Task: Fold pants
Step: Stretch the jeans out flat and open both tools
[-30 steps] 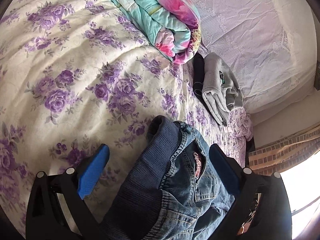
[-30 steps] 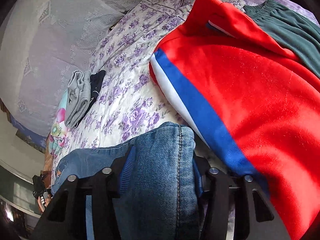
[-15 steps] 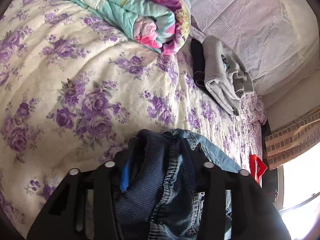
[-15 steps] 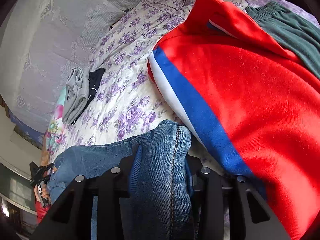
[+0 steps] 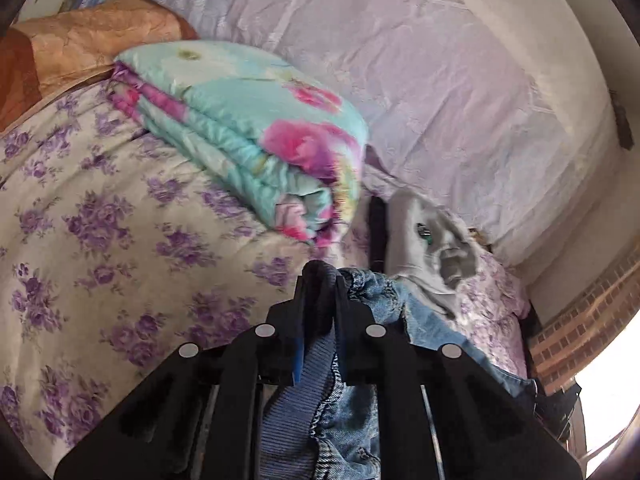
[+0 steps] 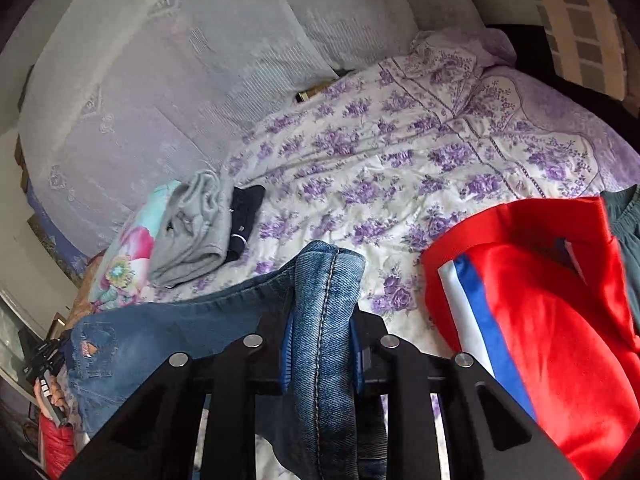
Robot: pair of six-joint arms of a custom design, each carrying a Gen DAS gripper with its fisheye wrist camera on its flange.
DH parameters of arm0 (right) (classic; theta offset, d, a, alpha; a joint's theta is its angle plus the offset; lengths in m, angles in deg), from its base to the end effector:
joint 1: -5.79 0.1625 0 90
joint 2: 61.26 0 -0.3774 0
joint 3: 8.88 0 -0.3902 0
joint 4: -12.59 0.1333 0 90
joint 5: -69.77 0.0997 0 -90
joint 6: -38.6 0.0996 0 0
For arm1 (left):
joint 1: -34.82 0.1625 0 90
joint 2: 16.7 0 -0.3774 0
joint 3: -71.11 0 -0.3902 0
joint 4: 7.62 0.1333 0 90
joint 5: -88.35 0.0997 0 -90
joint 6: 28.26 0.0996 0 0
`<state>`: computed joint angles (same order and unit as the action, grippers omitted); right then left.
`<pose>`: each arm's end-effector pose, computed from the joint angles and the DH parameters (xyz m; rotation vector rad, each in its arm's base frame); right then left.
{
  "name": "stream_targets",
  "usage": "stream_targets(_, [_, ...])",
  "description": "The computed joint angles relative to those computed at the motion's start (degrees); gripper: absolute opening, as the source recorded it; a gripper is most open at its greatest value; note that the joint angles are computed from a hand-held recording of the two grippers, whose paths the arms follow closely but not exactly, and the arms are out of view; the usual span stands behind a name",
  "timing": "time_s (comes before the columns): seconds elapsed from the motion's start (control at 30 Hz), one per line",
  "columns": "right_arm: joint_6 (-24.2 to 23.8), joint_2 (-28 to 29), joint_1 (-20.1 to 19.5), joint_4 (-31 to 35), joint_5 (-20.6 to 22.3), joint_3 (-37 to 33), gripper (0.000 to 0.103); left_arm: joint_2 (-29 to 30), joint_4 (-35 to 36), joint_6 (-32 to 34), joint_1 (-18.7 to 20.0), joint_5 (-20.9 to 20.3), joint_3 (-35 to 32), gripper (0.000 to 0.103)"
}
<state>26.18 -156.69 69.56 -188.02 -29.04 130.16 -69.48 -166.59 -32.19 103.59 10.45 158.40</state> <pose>-0.0605 -0.3898 0.3224 -0.3882 -2.2421 1.3614 -0.1051 -0.6963 0.2181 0.3444 2.9020 -0.9515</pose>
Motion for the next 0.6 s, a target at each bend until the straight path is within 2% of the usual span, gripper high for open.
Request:
stream_targets(0.1, [1.9, 8.5, -2.2, -0.9, -5.4, -4.6, 0.03, 6.2, 9.8, -4.1, 2.1, 5.0, -6.4, 0.017])
stream_targets(0.13, [3.0, 9.4, -3.4, -1.3, -5.0, -4.7, 0.031, 7.0, 10.2, -5.6, 2.3, 7.1, -6.4, 0.019])
stream_targets(0.17, [3.2, 9.2, -4.8, -2.5, -2.2, -3.8, 0.032, 6.9, 8.9, -5.8, 2.5, 7.4, -5.4, 0.023])
stream_targets(0.2, [3.3, 8.4, -5.1, -2.8, -1.3, -3.2, 0.033, 6.3, 8.1, -5.6, 2.6, 6.8, -4.5, 0.03])
stream_targets(0.23, [3.6, 7.6, -4.6, -2.6, -2.3, -2.7, 0.036, 5.4, 8.5, -5.7, 2.9, 5.7, -4.0, 0.036])
stream_targets(0.27, [3.5, 6.8, -3.9, -3.8, -3.2, -2.0, 0.04, 4.3, 8.5, -5.8, 3.1, 4.3, -3.3, 0.042])
stream_targets(0.3, [2.7, 6.5, -2.7, -7.2, -4.6, -1.1, 0.042, 2.8, 7.2, -5.5, 3.1, 3.4, -1.9, 0.042])
stream_targets(0.33, [1.3, 7.0, -1.0, -12.3, -7.1, -0.2, 0.05, 1.2, 5.6, -4.7, 2.9, 2.9, -0.4, 0.042])
stream_targets(0.37, [-0.6, 7.5, 0.9, -16.9, -9.2, 0.5, 0.054, -0.5, 4.4, -3.7, 2.6, 2.4, 1.1, 0.043])
stream_targets(0.4, [-1.9, 7.5, 2.2, -19.1, -9.6, 1.1, 0.056, -2.2, 3.3, -2.7, 2.1, 1.7, 2.8, 0.043])
stream_targets(0.47, [-3.3, 6.5, 4.2, -17.4, -6.7, 2.4, 0.056, -4.9, 2.3, -0.6, 1.0, -1.0, 6.1, 0.045])
stream_targets(0.5, [-4.3, 7.6, 5.9, -16.2, -6.2, 2.4, 0.056, -5.7, 3.0, 0.9, 0.2, -2.0, 7.2, 0.052])
stream_targets(0.57, [-7.4, 13.3, 10.8, -14.0, -10.0, -0.1, 0.059, -5.7, 4.4, 4.1, -2.2, -1.1, 9.5, 0.066])
stream_targets(0.6, [-8.7, 17.0, 12.9, -13.3, -12.0, -1.9, 0.059, -5.0, 3.9, 5.2, -3.6, 1.5, 10.5, 0.068])
